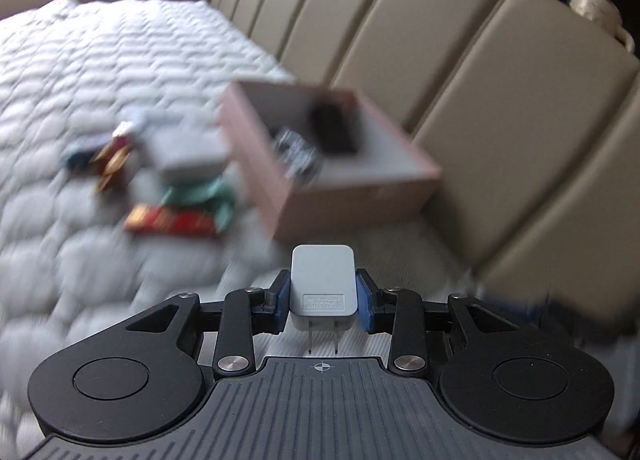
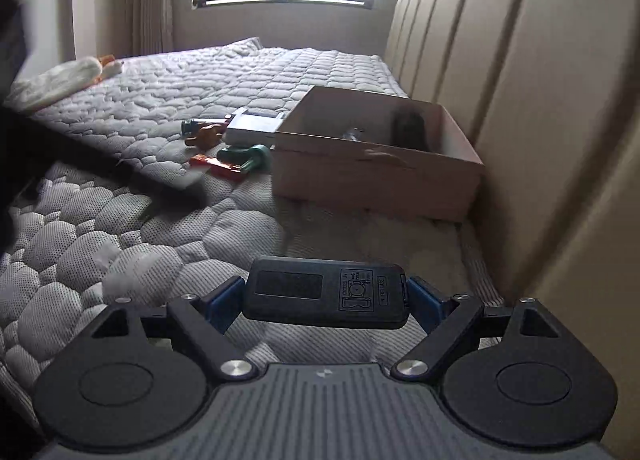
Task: Organize rigid objects
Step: 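Drop the charger into the pink box with left tool while right drops the remote in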
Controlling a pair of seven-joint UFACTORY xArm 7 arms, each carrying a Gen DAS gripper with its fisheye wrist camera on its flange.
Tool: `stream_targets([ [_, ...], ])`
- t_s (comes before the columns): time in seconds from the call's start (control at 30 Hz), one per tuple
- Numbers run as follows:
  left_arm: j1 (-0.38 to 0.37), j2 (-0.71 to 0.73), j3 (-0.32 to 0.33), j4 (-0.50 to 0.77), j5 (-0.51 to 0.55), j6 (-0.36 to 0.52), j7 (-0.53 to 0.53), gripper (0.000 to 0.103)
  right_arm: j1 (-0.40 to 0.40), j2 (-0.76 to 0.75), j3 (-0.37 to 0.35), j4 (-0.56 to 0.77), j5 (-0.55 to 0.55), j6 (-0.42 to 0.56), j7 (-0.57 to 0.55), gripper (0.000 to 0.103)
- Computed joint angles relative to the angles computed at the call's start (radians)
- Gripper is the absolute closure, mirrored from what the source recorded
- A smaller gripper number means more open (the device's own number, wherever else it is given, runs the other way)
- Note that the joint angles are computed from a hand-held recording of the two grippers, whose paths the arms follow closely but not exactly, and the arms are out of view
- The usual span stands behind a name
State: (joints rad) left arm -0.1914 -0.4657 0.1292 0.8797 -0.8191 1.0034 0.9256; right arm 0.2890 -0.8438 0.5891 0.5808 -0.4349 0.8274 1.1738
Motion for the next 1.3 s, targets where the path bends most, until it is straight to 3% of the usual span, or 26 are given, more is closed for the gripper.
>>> stream_targets([
  [0.17, -0.065, 0.149, -0.099, 0.172, -0.068, -0.132, -0.093, 0.066, 0.011, -0.079, -0.043, -0.071, 0.0, -0.062, -0.004, 0.016],
  [0.3, -0.135, 0.285, -0.124, 0.286, -0.198, -0.26, -0.075, 0.064, -0.005, -0.106, -0.062, -0.106, 0.015, -0.1, -0.017, 0.016],
  [0.4, -0.113, 0.373, -0.233, 0.326, -0.013, -0.407, -0.223, 0.066, -0.018, -0.122, -0.07, -0.132, 0.031, -0.135, -0.014, 0.016],
  [0.5, -0.121, 0.399, -0.249, 0.317, 0.035, -0.434, -0.243, 0.066, -0.027, -0.13, -0.075, -0.153, 0.049, -0.158, -0.012, 0.016],
  [0.73, -0.102, 0.279, -0.175, 0.184, -0.126, -0.373, -0.087, 0.066, -0.024, -0.114, -0.079, -0.167, 0.078, -0.158, -0.037, 0.016],
  [0.87, -0.066, 0.166, -0.114, 0.069, -0.112, -0.333, -0.059, 0.066, -0.033, -0.096, -0.071, -0.15, 0.07, -0.143, -0.055, 0.016],
  [1.0, -0.041, 0.056, -0.025, -0.052, -0.119, -0.298, 0.044, 0.066, -0.081, -0.089, -0.064, -0.118, 0.035, -0.149, -0.052, 0.016],
  [1.13, -0.008, 0.04, 0.022, -0.093, -0.073, -0.275, 0.093, 0.066, -0.214, -0.05, -0.057, -0.028, -0.044, -0.186, -0.053, 0.016],
  [1.3, 0.036, 0.066, 0.058, -0.086, -0.05, -0.23, 0.135, 0.066, -0.496, 0.108, 0.007, 0.167, -0.209, -0.251, -0.006, 0.012],
])
